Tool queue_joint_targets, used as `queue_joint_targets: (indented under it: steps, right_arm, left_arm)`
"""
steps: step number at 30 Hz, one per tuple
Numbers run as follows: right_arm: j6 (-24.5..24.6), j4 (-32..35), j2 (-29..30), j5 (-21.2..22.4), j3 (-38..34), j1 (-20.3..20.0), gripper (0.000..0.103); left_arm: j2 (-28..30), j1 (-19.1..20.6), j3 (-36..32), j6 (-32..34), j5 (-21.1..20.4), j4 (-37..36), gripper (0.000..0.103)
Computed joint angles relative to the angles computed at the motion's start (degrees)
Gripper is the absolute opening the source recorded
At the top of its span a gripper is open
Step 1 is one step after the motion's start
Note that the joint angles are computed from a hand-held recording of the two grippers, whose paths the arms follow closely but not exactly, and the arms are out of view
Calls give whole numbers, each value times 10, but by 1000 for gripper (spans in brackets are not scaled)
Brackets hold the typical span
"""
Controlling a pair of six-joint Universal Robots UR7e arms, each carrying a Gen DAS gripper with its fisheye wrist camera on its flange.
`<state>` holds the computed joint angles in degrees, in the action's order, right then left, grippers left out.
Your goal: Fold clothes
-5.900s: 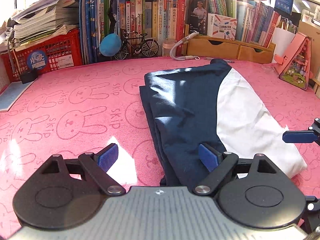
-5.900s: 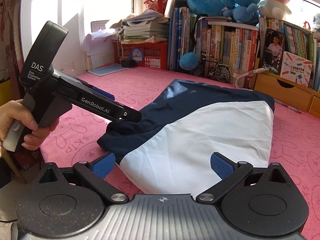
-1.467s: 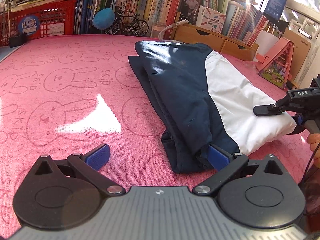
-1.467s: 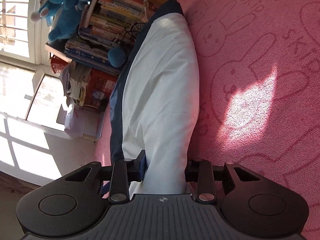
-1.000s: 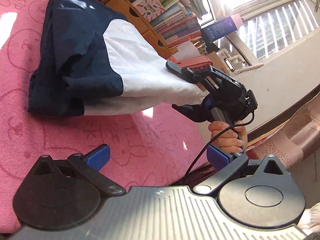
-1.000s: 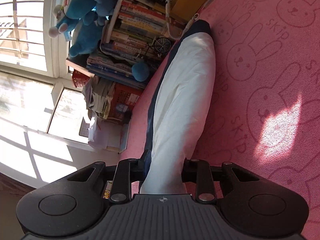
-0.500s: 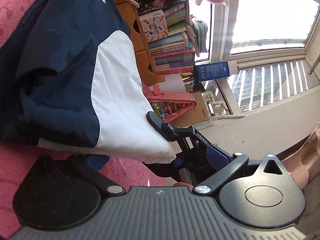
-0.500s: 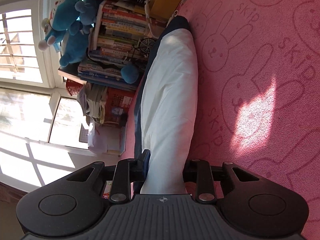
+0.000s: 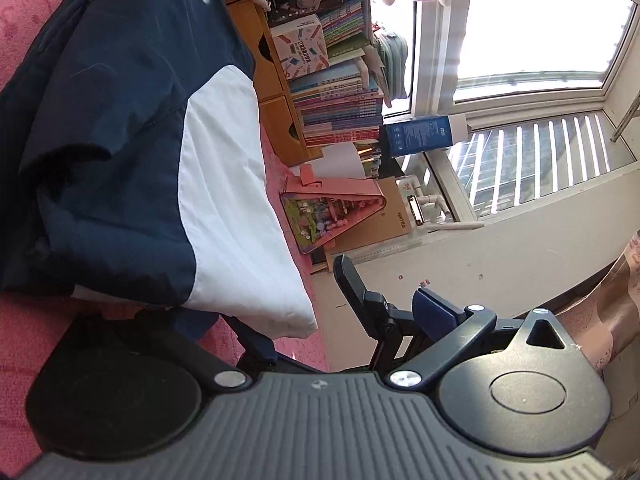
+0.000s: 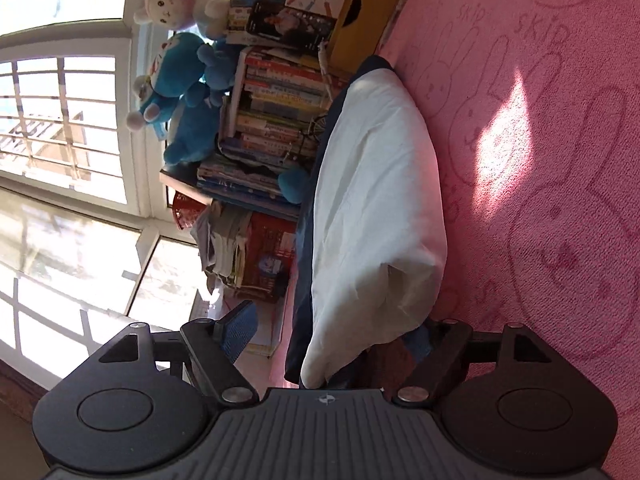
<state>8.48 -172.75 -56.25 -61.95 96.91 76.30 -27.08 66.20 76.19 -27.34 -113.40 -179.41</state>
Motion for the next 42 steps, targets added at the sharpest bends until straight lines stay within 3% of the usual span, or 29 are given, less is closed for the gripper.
queue_joint_targets:
  steps: [2, 4, 8, 10, 13, 15, 17, 20, 28, 35, 39, 41, 42]
  right_arm:
    - [22, 3, 21, -2, -23, 7, 80]
    - [43, 7, 43, -4, -47, 14, 76]
    - [57, 8, 67, -36, -79, 28, 68]
    - [59, 9, 74, -65, -86, 35, 55]
    - [65, 14, 79, -86, -93, 40, 34]
    - [61, 28, 75, -70, -98, 38, 26]
    - [74, 42, 71, -30, -106, 31, 22]
    - [93, 68, 69, 16, -130, 26, 22]
    - [76, 134, 63, 15, -171, 27, 22]
    - [65, 182, 51, 26, -162, 6, 21]
    - [99, 159, 46, 53, -156, -12, 21]
    - [91, 132, 43, 34, -147, -9, 22]
    - [81, 123, 42, 20, -142, -6, 29]
  left_arm:
    - [1, 5, 6, -30, -6, -29, 103]
    - [-4, 15, 15, -54, -25, -45, 103]
    - [-49, 14, 74, -27, -5, -70, 103]
    - [-72, 12, 100, -12, 13, -81, 103]
    - [-109, 3, 132, 8, 81, -84, 103]
    - [-127, -2, 146, 18, 135, -79, 103]
    - [-130, 3, 147, 2, 146, -77, 103]
    - [-118, 18, 133, -33, 120, -80, 103]
    - [-56, 37, 11, -68, 71, -5, 103]
    - [-5, 38, -104, -80, 81, 95, 103]
    - [4, 35, -130, -59, 86, 134, 103]
    - [8, 33, -135, -55, 83, 140, 103]
    - [8, 32, -134, -48, 87, 141, 103]
